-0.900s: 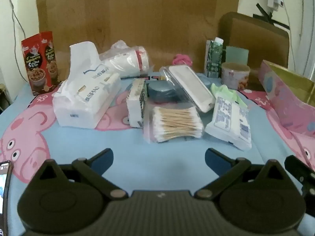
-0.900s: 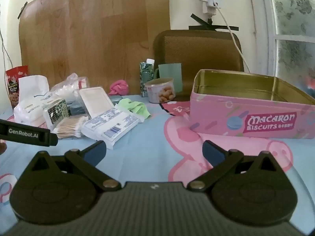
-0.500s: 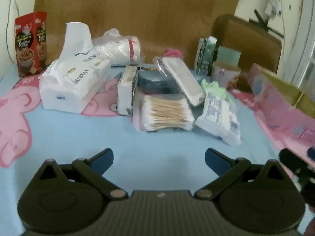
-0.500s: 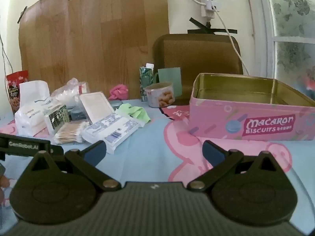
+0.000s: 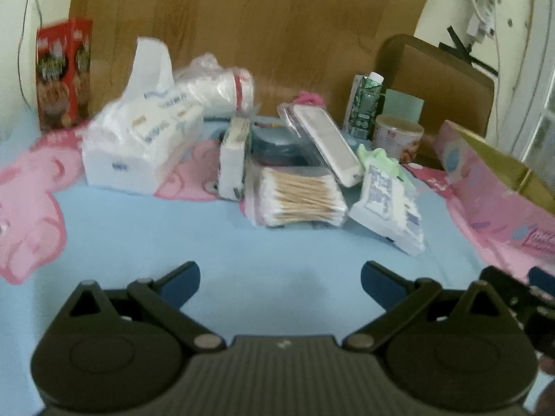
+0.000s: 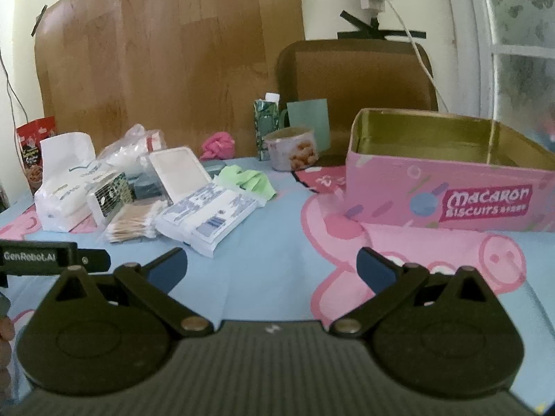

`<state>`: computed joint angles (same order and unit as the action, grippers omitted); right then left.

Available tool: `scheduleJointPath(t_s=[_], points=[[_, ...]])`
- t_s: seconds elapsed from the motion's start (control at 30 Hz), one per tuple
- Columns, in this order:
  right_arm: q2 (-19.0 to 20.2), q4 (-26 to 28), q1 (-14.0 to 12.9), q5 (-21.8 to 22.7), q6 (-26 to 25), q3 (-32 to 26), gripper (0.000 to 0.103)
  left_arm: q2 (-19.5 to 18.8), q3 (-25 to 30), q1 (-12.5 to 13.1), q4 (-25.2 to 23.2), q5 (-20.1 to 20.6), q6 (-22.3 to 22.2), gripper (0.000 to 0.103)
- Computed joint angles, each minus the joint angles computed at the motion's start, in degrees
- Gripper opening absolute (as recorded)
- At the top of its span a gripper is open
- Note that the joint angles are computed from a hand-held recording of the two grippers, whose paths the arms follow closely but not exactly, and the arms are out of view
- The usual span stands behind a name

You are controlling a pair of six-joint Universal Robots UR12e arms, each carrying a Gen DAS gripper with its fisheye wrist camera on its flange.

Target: Organize soft objects

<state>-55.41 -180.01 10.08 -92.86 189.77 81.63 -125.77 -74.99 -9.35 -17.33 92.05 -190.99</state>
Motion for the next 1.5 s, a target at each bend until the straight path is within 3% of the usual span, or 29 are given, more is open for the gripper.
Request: scheduleJointPath(t_s=[0.13, 0.33, 0.6, 0.8, 0.93, 0.97, 1.07, 1.17, 1.27, 1.37, 1.5], points=[[0.1, -1.7, -0.4, 1.4, 1.5, 0.4, 0.103, -0.7, -0.2, -1.0, 3.2, 5.6, 1.8, 0.103], [0.4, -2.8, -0.4, 1.2, 0.2, 0.3, 0.103, -0.6, -0.6, -0.9, 5.1, 5.9, 0.9, 0.103], [0.2, -0.7, -0.5, 1.6, -0.4, 0.0, 0.103, 1.4, -2.6, -0.9, 2.4, 3.7, -3.2, 0.103], [0.4, -1.6, -0.7, 1.2, -1.1, -0.3, 0.103, 3.2, -5.6, -0.8, 6.1, 0.4, 0.6, 0.103], [0.4, -1.5, -1.0, 0.5, 0.0, -0.4, 0.095, 4.2, -7.3, -0.5, 6.5, -2.9, -0.5, 0.103], [0.4, -1.7, -1.1, 0.5, 0.1, -0.4, 0.089, 4.3, -7.4, -0.5, 5.7, -3.1, -0.7, 0.103], [0.4, -1.1, -1.4, 1.3, -0.1, -0.8, 0.073, 4.1, -6.9, -0.6, 4.5, -1.2, 0.2, 0.103], [0.3, 0.1, -2.0, 4.5, -0.4, -1.2, 0.064, 3.3, -6.5, -1.2, 7.4, 5.0, 2.3, 0.103], [0.5, 0.4, -2.2, 7.7, -1.9, -1.9, 0.061, 2.7, -5.5, -1.1, 5.8, 9.3, 1.1, 0.103], [1.0, 1.1, -2.3, 10.2, -3.4, -2.9, 0.061, 2.8, -5.0, -0.2, 2.5, 8.8, -2.5, 0.103], [1.8, 3.6, -2.3, 13.5, -3.6, -4.9, 0.061, 3.1, -5.5, 0.7, 2.6, 9.4, -4.8, 0.103]])
